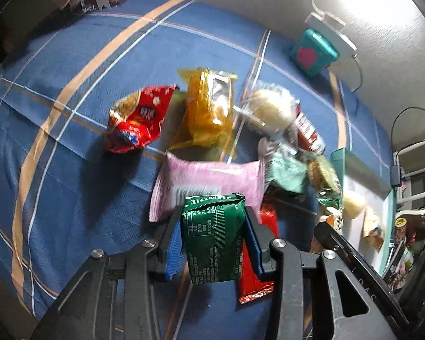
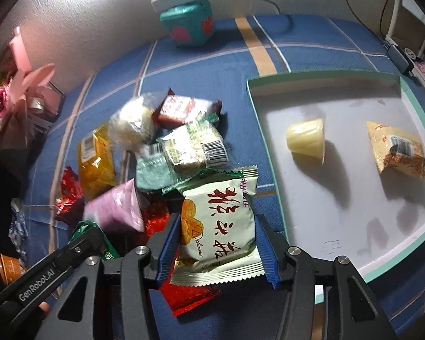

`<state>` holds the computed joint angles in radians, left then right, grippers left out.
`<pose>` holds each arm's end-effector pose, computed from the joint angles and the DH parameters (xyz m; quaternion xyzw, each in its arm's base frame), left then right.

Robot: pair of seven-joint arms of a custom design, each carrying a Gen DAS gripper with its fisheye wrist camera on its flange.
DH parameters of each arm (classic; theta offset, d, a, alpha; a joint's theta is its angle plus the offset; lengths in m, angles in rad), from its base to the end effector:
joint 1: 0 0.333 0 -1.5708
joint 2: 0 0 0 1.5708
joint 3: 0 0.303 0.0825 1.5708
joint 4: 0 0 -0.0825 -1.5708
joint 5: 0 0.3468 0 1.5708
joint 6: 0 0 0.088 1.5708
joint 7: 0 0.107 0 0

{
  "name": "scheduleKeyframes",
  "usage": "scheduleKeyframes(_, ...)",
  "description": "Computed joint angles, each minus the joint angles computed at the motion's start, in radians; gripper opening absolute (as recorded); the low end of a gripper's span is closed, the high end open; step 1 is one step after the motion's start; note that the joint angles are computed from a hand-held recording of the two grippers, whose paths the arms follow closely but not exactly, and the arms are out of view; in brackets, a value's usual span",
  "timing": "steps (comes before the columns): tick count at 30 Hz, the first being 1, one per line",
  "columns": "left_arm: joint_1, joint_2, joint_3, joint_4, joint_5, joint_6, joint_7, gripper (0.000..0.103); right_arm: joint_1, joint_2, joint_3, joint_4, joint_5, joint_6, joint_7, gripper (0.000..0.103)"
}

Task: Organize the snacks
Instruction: 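Grasp the green packet with the left tool while the right tool grasps the white-green printed bag, then drop the green packet in the tray with the left tool while the right tool drops the white-green bag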

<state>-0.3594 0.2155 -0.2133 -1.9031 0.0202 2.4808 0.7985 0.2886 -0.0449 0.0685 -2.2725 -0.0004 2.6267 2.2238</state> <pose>0.5117 -0.3211 0.4350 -0.7608 0.6226 -0.1830 0.0064 0.4838 0.1808 0.4285 -0.5837 0.7874 -0.0564 0.1900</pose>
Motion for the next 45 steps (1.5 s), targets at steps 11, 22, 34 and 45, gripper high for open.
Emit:
scheduleKeyframes(11,0.016,-0.089,-0.008,-0.088,-0.006,0.106,-0.007,0.042,-0.004,-0.072,-0.008,-0.041,-0.017,0.045,-0.003,0.055)
scheduleKeyframes(22,0.027,-0.108,-0.016,-0.107,0.011,0.126,-0.031,0.042,0.002,-0.093,-0.011,-0.060,-0.024,0.064,-0.002,0.055)
scheduleKeyframes(34,-0.023,-0.051,-0.030,-0.018,0.059,0.100,-0.004,0.042,-0.053,-0.155,-0.038,-0.138,-0.057,0.055,0.076,0.055)
scheduleKeyframes(45,-0.147,0.135,-0.065,0.203,0.045,0.059,0.178,0.042,-0.165,-0.237,-0.098,-0.241,-0.092,-0.015,0.165,0.055)
